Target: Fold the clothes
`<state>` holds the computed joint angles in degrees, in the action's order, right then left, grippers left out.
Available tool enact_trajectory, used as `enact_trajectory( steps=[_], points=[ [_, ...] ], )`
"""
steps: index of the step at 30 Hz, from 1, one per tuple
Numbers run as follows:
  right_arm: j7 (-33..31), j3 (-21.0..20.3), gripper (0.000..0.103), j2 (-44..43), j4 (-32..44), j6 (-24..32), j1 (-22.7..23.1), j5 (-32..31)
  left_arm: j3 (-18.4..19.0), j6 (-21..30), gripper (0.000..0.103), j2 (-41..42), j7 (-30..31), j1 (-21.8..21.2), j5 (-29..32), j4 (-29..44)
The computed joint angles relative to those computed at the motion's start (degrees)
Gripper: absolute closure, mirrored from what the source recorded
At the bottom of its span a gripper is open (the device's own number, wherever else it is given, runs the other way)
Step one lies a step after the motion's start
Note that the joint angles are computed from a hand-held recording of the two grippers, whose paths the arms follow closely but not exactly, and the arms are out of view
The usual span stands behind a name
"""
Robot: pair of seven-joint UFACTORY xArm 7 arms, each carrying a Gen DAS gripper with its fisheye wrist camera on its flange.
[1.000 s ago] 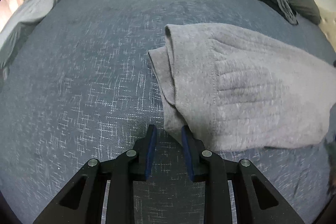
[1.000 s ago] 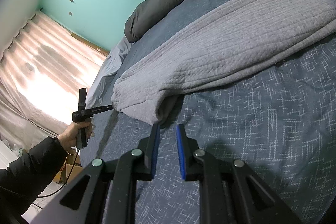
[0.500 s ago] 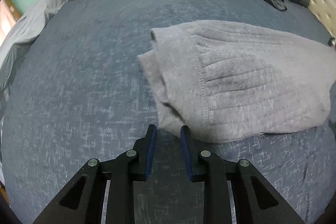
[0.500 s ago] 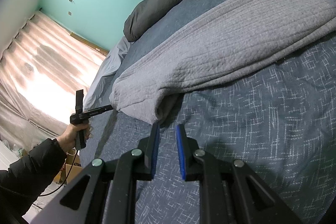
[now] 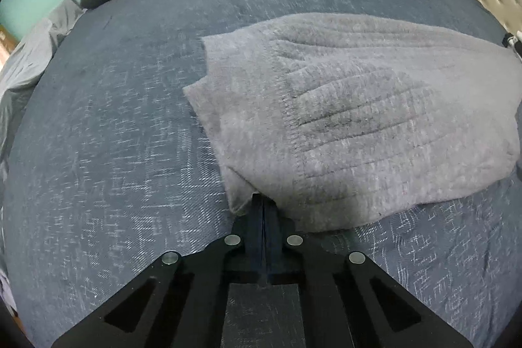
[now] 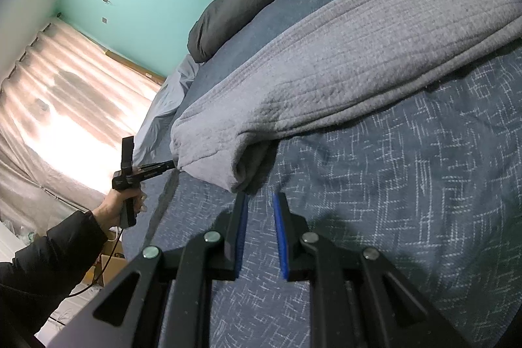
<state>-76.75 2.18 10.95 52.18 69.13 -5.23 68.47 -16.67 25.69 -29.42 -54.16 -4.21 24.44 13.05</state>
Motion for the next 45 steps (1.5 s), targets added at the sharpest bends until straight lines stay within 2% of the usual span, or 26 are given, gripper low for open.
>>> enact_trajectory(
  steps=[6, 7, 9, 10, 13, 14, 15, 17, 18, 20, 23, 24, 27, 34, 39, 42, 45],
  points=[
    [0.0, 0.1, 0.087, 0.0, 0.2, 0.2, 0.0, 0.3, 1.4, 5.4, 0.103, -10.9, -1.3, -2.3, -4.5, -4.8],
    [-0.1, 0.0, 0.087, -0.1, 0.1, 0.2, 0.0, 0.3, 2.0, 4.9, 0.103, -13.3, -1.8, -2.6, -5.5, -6.0],
    [-0.2, 0.0, 0.087, -0.2, 0.1, 0.3, -0.1, 0.3, 5.2, 0.8, 0.103, -16.6, -2.6, -3.9, -8.2, -8.4],
    [-0.2, 0.0, 0.087, -0.2, 0.0, 0.2, 0.0, 0.3, 4.4, -1.1, 0.103, -15.4, -1.4, -2.0, -9.0, -7.2],
    [-0.2, 0.0, 0.087, -0.1, -0.1, -0.3, 0.1, 0.6, 3.8, -5.3, 0.098, -15.9, -1.1, -1.1, -10.6, -6.5],
    [-0.2, 0.0, 0.087, 0.0, -0.2, -0.5, 0.1, 0.7, 3.3, -5.6, 0.089, -16.2, -1.0, -1.0, -11.0, -6.2],
    [-0.2, 0.1, 0.087, 0.0, -0.3, -0.6, 0.1, 0.8, 2.9, -5.9, 0.074, -16.5, -0.9, -0.9, -11.4, -5.9],
    [-0.1, 0.2, 0.087, -0.2, -0.6, -0.8, 0.3, 0.9, 1.2, -6.6, 0.057, -14.7, -1.2, -0.4, -11.7, -4.8],
    [-0.2, 0.2, 0.087, -0.3, -0.8, -0.9, 0.4, 0.9, 0.6, -6.9, 0.057, -13.8, -1.4, -0.2, -11.8, -4.2],
    [-0.4, 0.2, 0.087, -0.6, -1.2, -0.9, 0.5, 0.9, 2.0, -8.9, 0.057, -10.1, 0.9, 1.7, -11.1, -3.0],
    [-0.6, 0.0, 0.087, -1.0, -1.4, -0.5, 0.5, 0.9, 6.0, -14.4, 0.057, -7.9, 4.3, 2.7, -12.5, -4.7],
    [-0.7, 0.0, 0.087, -1.1, -1.5, -0.5, 0.5, 1.0, 7.6, -18.1, 0.057, -6.0, 6.0, 2.6, -13.1, -5.3],
    [-1.1, -0.4, 0.087, -0.9, -1.5, -0.1, 0.2, 1.1, 9.0, -20.7, 0.057, -4.9, 9.4, -0.1, -15.6, -6.1],
    [-0.9, 0.2, 0.087, -0.7, -1.5, -0.9, 0.7, 1.7, 13.3, -17.8, 0.058, -6.1, 18.3, -6.6, -21.4, -5.2],
    [-1.0, 0.4, 0.087, -0.7, -1.5, -1.5, 1.2, 2.1, 14.6, -14.5, 0.058, -6.8, 23.4, -11.0, -25.1, -3.9],
    [-0.8, 0.5, 0.087, -0.4, -1.2, -1.8, 1.4, 2.3, 13.1, -12.7, 0.057, -4.8, 24.0, -10.3, -26.3, -2.5],
    [-0.9, 0.5, 0.087, -0.2, -1.0, -1.8, 1.4, 2.4, 10.4, -11.9, 0.057, -4.4, 23.2, -7.8, -25.8, -2.6]
  ],
)
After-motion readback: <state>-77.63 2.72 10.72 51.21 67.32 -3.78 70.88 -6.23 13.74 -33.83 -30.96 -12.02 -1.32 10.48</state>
